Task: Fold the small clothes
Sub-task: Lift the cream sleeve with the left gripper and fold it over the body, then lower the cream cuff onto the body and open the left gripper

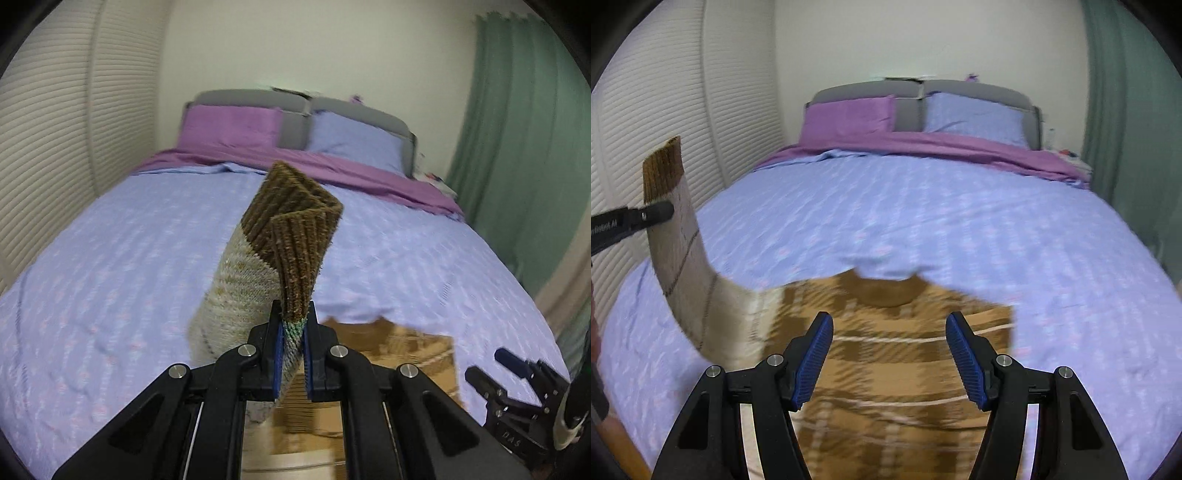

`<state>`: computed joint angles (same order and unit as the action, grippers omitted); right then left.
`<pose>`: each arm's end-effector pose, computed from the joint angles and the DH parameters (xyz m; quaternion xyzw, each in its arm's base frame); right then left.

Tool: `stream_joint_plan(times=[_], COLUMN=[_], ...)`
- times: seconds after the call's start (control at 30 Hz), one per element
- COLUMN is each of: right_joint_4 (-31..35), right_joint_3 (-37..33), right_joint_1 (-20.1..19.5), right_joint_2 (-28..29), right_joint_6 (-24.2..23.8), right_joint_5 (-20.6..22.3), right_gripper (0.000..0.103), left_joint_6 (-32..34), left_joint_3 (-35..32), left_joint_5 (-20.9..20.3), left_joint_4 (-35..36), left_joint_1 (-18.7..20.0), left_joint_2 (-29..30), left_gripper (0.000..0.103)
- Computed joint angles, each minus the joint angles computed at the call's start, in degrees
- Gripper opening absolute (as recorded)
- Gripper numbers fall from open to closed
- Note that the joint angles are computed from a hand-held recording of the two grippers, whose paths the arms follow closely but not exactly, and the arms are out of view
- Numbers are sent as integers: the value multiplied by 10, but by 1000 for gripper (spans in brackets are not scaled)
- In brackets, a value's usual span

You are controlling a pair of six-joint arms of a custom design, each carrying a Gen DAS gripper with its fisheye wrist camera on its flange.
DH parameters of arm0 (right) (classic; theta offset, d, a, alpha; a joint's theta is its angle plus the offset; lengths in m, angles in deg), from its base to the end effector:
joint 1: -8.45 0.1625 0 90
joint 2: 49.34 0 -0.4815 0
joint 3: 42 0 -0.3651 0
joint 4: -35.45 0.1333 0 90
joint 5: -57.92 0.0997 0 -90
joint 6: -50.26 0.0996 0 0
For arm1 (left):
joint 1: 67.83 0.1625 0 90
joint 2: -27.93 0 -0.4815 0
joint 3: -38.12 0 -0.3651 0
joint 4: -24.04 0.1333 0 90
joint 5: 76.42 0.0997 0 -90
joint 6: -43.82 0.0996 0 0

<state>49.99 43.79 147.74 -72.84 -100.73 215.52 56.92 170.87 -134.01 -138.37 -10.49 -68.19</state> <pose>0.4233 -0.3098 -0.0284 0.0825 -0.8238 0.4228 0.3684 -0.0434 -0.4137 0.4135 0.2763 0.8753 -0.3358 0.2116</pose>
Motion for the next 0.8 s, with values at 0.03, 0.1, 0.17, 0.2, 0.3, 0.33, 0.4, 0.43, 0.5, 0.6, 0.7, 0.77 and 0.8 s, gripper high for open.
stream_joint_plan(times=[0.03,0.1,0.17,0.2,0.3,0.33,0.4,0.43,0.5,0.6,0.7,0.77,0.8], right_joint_4=[-3,-1,-7,-7,-27,-35,-53,-58,-74,-97,-116,-126,-127], right_joint_3=[13,39,65,83,130,144,169,180,203,226,242,247,247], right_joint_1=[-1,-3,-5,-8,-18,-21,-30,-36,-48,-64,-77,-83,-85], right_joint_2=[-10,-28,-44,-54,-76,-82,-91,-93,-99,-103,-103,-102,-100], right_joint_6=[0,11,17,29,42,44,42,44,43,42,39,35,35], right_joint_5=[4,15,21,25,24,24,22,22,17,7,-2,-9,-10], right_gripper=[64,64,64,64,64,64,64,64,64,64,64,64,64], left_joint_6=[-12,-45,-63,-66,-85,-92,-96,-96,-98,-83,-75,-64,-59], left_joint_3=[5,18,36,48,62,70,85,91,107,128,138,142,147], left_joint_5=[0,-7,-5,-5,-10,-12,-11,-14,-10,7,13,17,20], left_joint_4=[1,3,-9,-23,-45,-58,-81,-92,-121,-156,-169,-176,-182], left_joint_1=[-7,-24,-40,-45,-46,-44,-40,-38,-35,-34,-30,-27,-25], left_joint_2=[8,30,52,67,119,140,168,182,214,251,275,282,284], left_gripper=[10,10,10,10,10,10,10,10,11,11,14,29,45])
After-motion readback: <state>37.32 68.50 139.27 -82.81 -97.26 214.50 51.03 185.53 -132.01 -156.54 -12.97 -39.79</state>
